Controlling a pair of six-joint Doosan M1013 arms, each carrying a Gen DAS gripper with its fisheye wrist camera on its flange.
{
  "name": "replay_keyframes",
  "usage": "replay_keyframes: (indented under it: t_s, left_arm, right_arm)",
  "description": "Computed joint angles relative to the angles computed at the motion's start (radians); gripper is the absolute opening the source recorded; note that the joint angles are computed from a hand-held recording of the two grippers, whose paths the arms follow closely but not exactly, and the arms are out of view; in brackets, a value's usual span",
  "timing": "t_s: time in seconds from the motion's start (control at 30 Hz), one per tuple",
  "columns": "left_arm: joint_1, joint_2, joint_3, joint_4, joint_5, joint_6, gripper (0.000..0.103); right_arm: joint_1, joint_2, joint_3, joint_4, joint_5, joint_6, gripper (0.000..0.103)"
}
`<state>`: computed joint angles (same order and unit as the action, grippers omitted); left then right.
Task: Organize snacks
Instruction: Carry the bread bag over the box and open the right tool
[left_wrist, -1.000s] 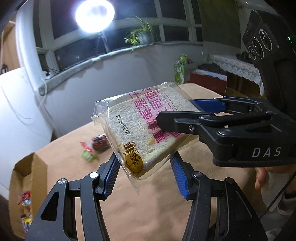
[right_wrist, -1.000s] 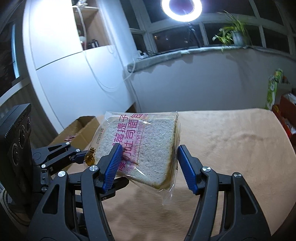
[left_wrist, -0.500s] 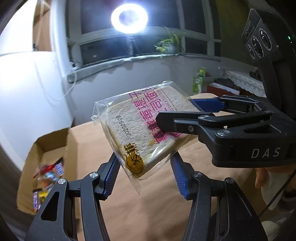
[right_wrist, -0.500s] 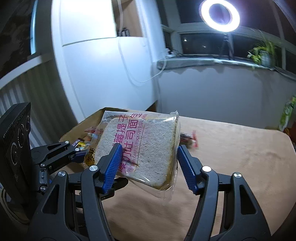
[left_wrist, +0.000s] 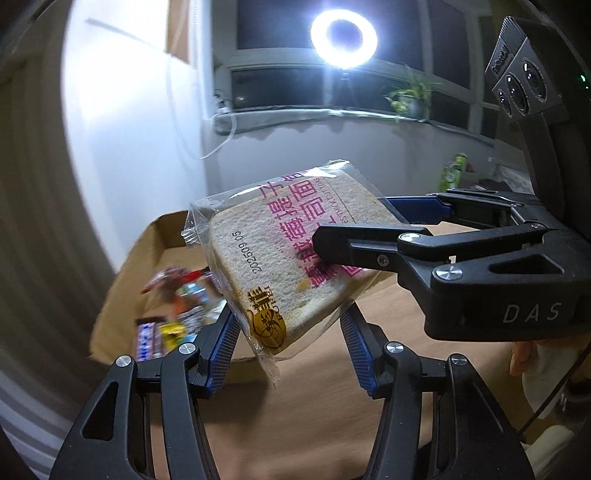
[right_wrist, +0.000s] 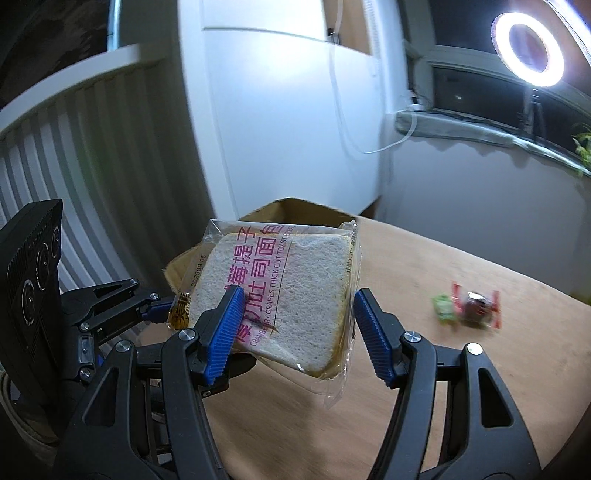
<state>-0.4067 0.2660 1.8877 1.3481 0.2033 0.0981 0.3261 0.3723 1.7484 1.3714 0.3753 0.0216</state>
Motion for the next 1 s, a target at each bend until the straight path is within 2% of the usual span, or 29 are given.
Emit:
replay_keyframes:
  t_s: [0.2,0.37,0.47,0.5,0.57,0.6,0.63,0.67,0.73,0.9,1.0]
  left_arm:
    - [0.036,0.002,0.009,-0.001,0.011,-0.020,0.055]
    - [0.069,0.018,-0.012,-0.077,0.025,0.075,0.055]
    - [0.087,0.025,-0.022,-0.072,0.022,0.093,0.055]
    - [0.094,0.028,-0.026,-0.090,0.019,0.111,0.057]
    - [0.106,0.041,-0.038,-0.244,0.021,0.263,0.073]
    - [0.104,0.044,-0.041,-0.275,0.042,0.294,0.074]
    - [0.099,0.044,-0.038,-0.257,0.066,0.273,0.074]
    - [0.098,0.043,-0.035,-0.258,0.072,0.268,0.076]
    - [0.094,0.035,-0.029,-0.283,0.091,0.269,0.076]
    - [0.075,0.016,-0.024,-0.178,0.121,0.167,0.077]
    - [0.066,0.004,-0.021,-0.118,0.130,0.112,0.080]
  right_arm:
    - [0.041,0.046,-0.051,-0.025,0.006,0.015,0.065]
    - [0.067,0.087,-0.103,-0.054,0.006,0.051,0.065]
    - [0.074,0.104,-0.129,-0.042,0.014,0.044,0.065]
    - [0.076,0.111,-0.139,-0.040,0.019,0.045,0.067]
    - [0.081,0.131,-0.165,-0.072,0.021,0.072,0.074]
    - [0.085,0.147,-0.184,-0.153,0.020,0.142,0.078]
    - [0.087,0.150,-0.187,-0.180,0.001,0.172,0.079]
    - [0.085,0.144,-0.176,-0.156,-0.026,0.158,0.079]
    - [0.072,0.133,-0.147,-0.007,-0.029,0.021,0.087]
    - [0.050,0.106,-0.097,0.181,-0.071,-0.130,0.094]
    - [0.043,0.082,-0.058,0.414,-0.109,-0.336,0.102]
